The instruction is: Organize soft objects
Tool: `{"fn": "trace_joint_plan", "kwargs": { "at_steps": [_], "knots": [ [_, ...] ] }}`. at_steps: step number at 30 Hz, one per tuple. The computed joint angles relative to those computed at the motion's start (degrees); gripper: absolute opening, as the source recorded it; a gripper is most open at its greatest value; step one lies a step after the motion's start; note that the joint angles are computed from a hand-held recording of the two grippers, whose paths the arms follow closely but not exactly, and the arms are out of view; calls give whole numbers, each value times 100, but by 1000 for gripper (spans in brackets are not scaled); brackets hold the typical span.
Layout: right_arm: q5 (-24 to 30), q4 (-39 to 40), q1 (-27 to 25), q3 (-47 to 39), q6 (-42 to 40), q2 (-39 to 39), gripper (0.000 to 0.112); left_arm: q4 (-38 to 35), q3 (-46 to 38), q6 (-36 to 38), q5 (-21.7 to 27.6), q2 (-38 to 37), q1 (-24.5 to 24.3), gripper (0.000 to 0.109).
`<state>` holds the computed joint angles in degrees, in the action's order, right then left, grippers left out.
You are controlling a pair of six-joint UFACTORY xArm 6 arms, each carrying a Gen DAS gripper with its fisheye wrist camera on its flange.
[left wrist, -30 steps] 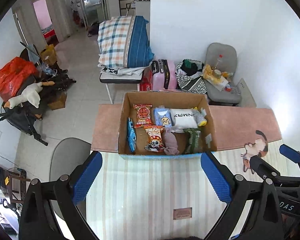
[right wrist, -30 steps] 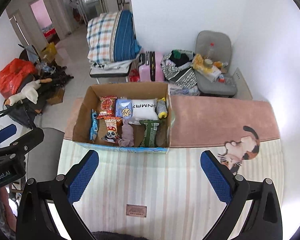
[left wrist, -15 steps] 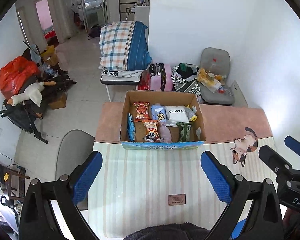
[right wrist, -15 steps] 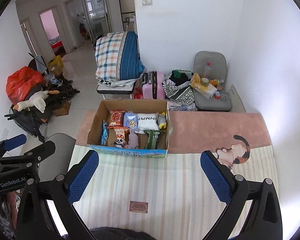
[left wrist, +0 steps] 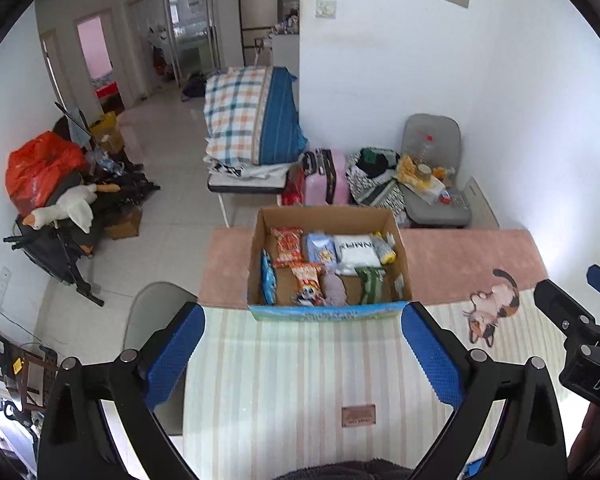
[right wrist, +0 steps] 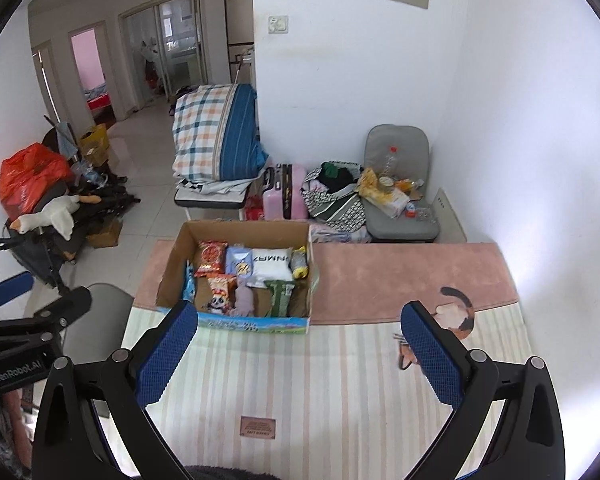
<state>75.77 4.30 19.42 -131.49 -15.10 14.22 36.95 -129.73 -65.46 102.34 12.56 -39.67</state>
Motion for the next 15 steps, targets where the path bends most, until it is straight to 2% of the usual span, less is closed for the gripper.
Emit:
{"fn": "trace_joint_plan", "kwargs": {
  "at_steps": [9,15],
  "knots": [
    [320,-39,-17,-918,66,588,103,119,-60,65,23,26,8,101],
    [183,-68,-16,-805,93,550,103,155,-24,40,10,2,-4,101]
  ]
}}
